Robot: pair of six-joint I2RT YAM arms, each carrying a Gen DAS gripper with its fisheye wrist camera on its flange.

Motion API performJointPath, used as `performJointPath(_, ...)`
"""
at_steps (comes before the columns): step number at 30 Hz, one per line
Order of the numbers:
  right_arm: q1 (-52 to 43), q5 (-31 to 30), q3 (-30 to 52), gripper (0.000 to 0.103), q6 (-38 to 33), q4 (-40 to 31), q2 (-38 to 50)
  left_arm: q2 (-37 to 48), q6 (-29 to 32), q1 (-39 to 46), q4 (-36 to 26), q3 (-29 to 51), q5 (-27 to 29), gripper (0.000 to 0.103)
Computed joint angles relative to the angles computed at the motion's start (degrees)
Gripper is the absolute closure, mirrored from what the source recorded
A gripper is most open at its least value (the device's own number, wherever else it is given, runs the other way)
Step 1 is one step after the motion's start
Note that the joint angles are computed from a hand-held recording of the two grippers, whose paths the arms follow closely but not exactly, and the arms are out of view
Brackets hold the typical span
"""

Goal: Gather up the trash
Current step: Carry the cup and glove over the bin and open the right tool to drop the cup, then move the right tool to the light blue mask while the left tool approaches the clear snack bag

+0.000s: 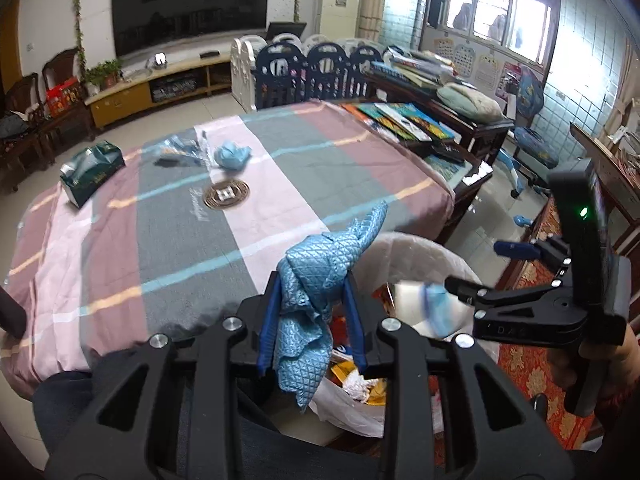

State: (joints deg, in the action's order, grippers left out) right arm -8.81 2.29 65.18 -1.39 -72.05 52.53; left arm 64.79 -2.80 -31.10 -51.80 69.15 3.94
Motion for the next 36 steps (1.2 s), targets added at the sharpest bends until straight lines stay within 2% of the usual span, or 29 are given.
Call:
performJointPath(5, -4.45, -1.47, -0.04, 0.019, -2.22, -0.76, -0.41, 7.35, 1.48, -1.08, -0.34, -2.53, 8.92, 0.069)
performJointPath(10, -8.28, -1.08, 0.84, 0.019, -2.98, 0.29, -0.09, 7.92, 2.57, -3.16, 1.37, -3.84, 8.80, 0.068)
performJointPath(11, -9.91, -1.52, 1.29, 0.019, -3.04, 0.46, 0.25, 8.76, 2.63, -3.63, 1.64, -3.47, 9.47, 0.065)
performJointPath(13, -14.64, -5.30, 2.46, 0.019, -3.90, 0.12, 1.24, 10.40, 4.63, -4.13, 1.51, -3.48, 12.73, 0.040)
performJointPath(14, -16.30, -6.81, 2.97, 0.019, -3.93, -0.13, 1.60, 10.89, 4.91, -4.92, 1.80, -3.74, 12.32, 0.021)
performJointPath(15, -17.41, -7.73, 3.31, 0.019, -3.96, -0.16, 1.80, 10.27, 4.43, -5.67, 2.55, -4.58, 10.45, 0.017)
performJointPath(17, -17.50, -7.41, 3.15, 0.019, -3.42, 0.85, 1.96, 9.89, 4.51, -5.40, 3.20, -5.11, 9.47, 0.016)
performJointPath(22, -8.52, -3.95, 3.63, 0.019, 3.53, 5.68, 6.14, 9.52, 1.52, 2.65, 5.20, -4.79, 9.11, 0.016)
performJointPath(25, -0.36, -2.37, 5.01, 0.019, 8.51, 11.34, 12.05, 10.44, -0.45, 10.71, 6.35, -3.95, 10.98, 0.016)
performJointPath(29, 9.28, 1.20, 11.21, 0.019, 12.98, 19.81, 25.80, 13.18, -1.05, 20.25, 7.86, -2.95, 12.34, 0.016)
performJointPath(31, 12.68, 1.75, 17.41, 0.019, 14.48, 22.45, 33.78, 15.52, -0.96, 24.73, 8.08, -2.01, 13.56, 0.016)
performJointPath(33, 14.70, -0.71, 24.99, 0.019, 15.42, 23.83, 41.29, 17.58, -0.68, 29.34, 8.39, -1.49, 14.57, 0.016)
performJointPath(36, 17.55, -2.24, 40.64, 0.019, 15.74, 22.34, 54.80, 19.36, -0.41, 34.49, 9.47, -1.18, 15.04, 0.016)
